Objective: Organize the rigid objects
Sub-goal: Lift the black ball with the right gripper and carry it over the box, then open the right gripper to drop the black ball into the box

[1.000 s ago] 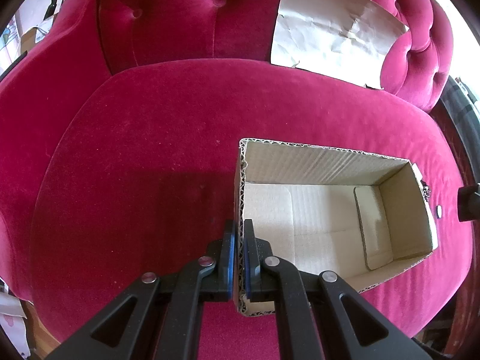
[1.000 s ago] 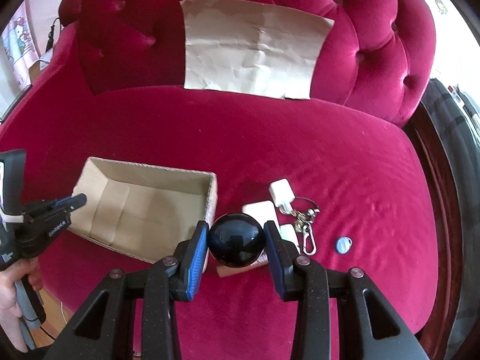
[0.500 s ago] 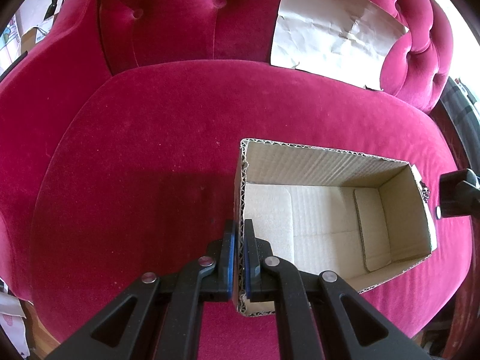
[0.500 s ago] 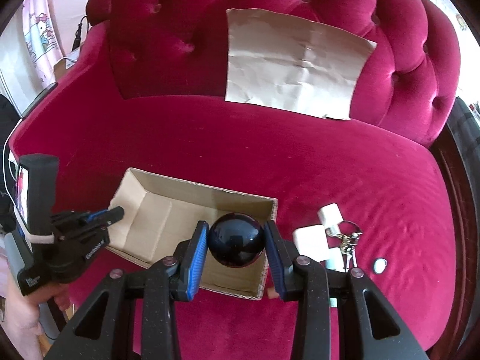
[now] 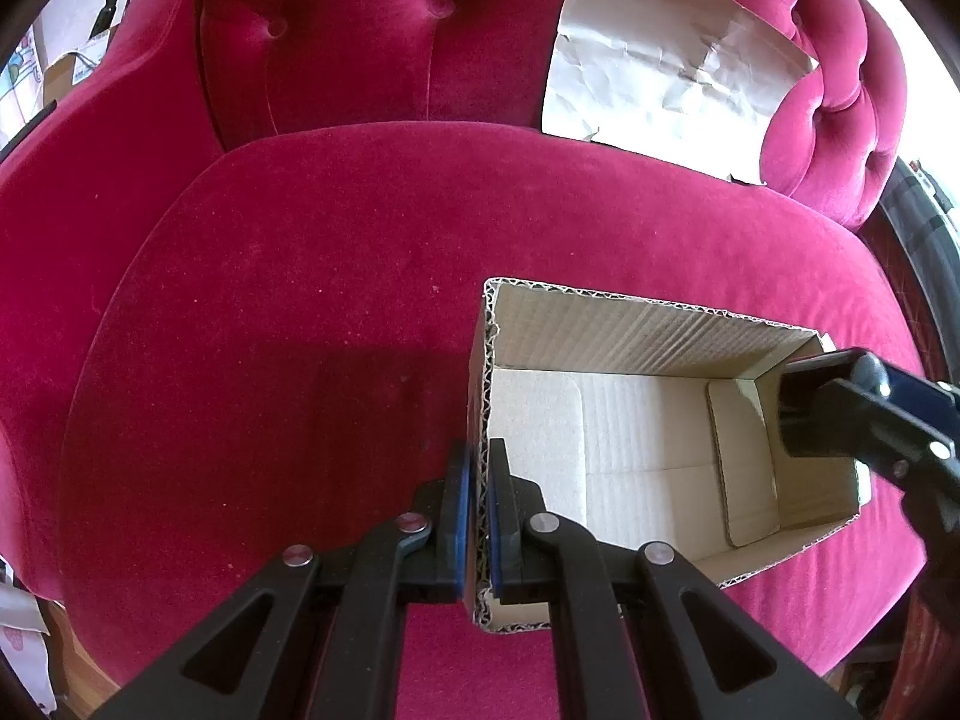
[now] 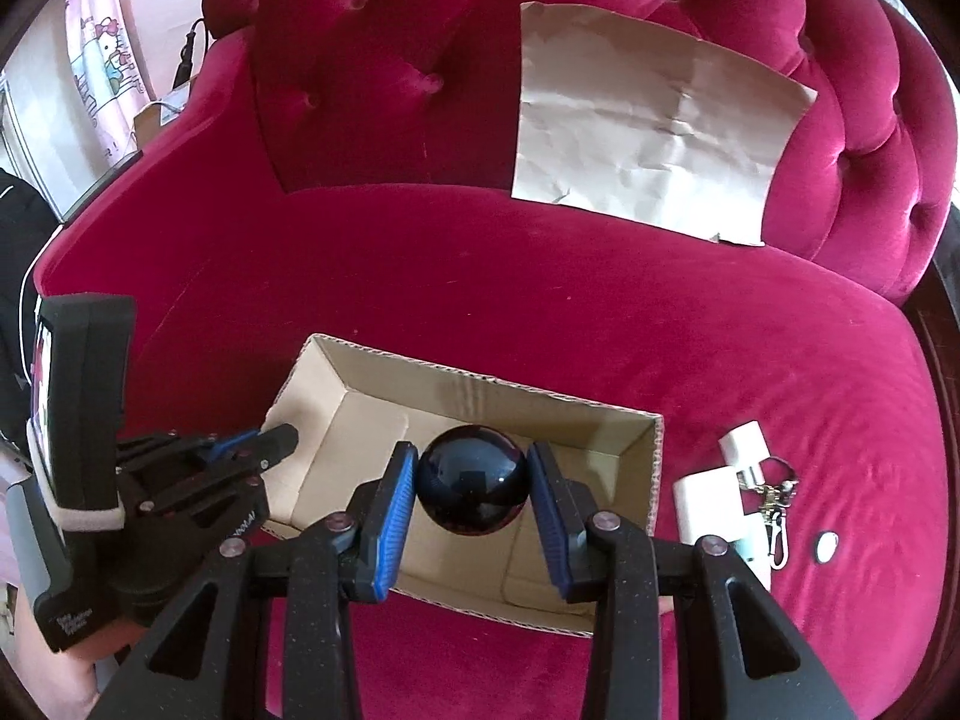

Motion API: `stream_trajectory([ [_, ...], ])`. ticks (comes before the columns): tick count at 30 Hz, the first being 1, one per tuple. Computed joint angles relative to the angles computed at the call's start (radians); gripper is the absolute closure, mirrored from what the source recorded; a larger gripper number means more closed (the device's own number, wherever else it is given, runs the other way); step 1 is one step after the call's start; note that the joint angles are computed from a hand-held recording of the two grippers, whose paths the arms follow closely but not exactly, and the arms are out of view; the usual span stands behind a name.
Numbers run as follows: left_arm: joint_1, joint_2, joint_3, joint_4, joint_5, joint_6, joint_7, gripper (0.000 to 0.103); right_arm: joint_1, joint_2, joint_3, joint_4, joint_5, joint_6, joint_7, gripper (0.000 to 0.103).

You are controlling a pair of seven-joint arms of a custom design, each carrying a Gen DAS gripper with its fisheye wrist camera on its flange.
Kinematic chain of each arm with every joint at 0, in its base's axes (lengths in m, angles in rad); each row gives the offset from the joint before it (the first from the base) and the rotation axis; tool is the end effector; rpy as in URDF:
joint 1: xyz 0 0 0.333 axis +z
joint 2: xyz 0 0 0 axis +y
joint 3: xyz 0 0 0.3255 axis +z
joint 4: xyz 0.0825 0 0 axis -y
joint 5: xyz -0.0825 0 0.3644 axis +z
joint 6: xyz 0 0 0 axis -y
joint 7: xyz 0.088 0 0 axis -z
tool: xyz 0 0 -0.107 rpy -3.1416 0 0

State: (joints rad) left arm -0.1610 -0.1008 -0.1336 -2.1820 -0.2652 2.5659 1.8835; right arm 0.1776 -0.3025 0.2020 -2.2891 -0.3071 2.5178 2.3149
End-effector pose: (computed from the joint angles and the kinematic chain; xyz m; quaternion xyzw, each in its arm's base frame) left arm 0.5128 -0.1534 0.5045 -0.5252 0.8121 -0.2310 0.1069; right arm 0.4415 0.1881 0.5452 -0.6217 0.7263 -0.2005 0.2138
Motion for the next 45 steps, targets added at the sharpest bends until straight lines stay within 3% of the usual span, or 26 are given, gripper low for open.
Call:
stream_trajectory([
  [24, 0.001, 0.001, 0.0, 0.002, -0.002, -0.001, 0.002, 0.098, 0.009, 0.041, -0.011, -0.003, -0.003, 0.053, 0.003, 0.063],
  [26, 0.002, 0.001, 0.0, 0.002, -0.003, -0.001, 0.002, 0.098, 0.004, 0.04, -0.006, -0.002, -0.02, 0.054, 0.014, 0.055],
  [29, 0.003, 0.003, 0.001, 0.004, -0.004, -0.004, 0.005, 0.099, -0.006, 0.034, 0.004, -0.001, -0.056, 0.047, 0.043, 0.036],
  [31, 0.004, 0.005, 0.001, 0.006, -0.005, -0.006, 0.008, 0.099, -0.015, 0.033, 0.013, 0.003, -0.09, 0.032, 0.068, 0.017],
  [34, 0.005, 0.007, 0.0, 0.009, -0.004, -0.006, 0.007, 0.099, -0.015, 0.033, 0.009, 0.006, -0.107, 0.022, 0.08, 0.0],
  [45, 0.006, 0.007, -0.002, 0.009, -0.003, -0.004, 0.006, 0.099, -0.009, 0.029, -0.003, 0.004, -0.116, 0.013, 0.088, 0.0],
])
